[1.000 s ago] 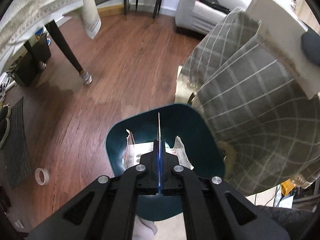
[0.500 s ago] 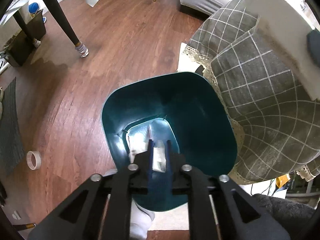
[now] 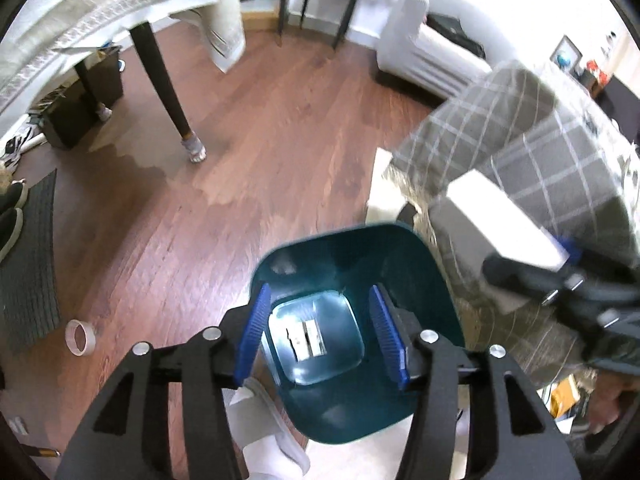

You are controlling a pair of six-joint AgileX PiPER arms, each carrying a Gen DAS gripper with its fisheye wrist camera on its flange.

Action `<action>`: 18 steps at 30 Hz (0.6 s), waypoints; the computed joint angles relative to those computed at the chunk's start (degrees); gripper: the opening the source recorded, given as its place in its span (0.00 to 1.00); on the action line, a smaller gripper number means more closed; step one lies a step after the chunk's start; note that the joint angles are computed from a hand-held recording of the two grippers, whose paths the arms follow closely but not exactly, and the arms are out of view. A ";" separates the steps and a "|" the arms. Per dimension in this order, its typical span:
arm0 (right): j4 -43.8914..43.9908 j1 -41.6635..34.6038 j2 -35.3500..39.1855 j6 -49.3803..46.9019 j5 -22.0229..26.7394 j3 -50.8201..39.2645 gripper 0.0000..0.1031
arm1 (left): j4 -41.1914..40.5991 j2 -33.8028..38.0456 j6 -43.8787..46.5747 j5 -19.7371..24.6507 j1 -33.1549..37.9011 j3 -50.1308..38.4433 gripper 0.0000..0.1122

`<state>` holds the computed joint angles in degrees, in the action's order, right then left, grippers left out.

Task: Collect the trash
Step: 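Open the left gripper over the bin while the right gripper lowers the box into it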

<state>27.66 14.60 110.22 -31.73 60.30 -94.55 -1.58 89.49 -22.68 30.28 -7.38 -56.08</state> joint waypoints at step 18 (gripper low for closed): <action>-7.80 3.41 5.47 2.88 -4.42 5.49 0.50 | 10.31 -8.21 -7.31 1.66 -1.88 -7.83 0.24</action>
<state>19.87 18.01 115.69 -28.85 55.88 -89.06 8.73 81.29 -29.99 31.93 -9.26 -63.92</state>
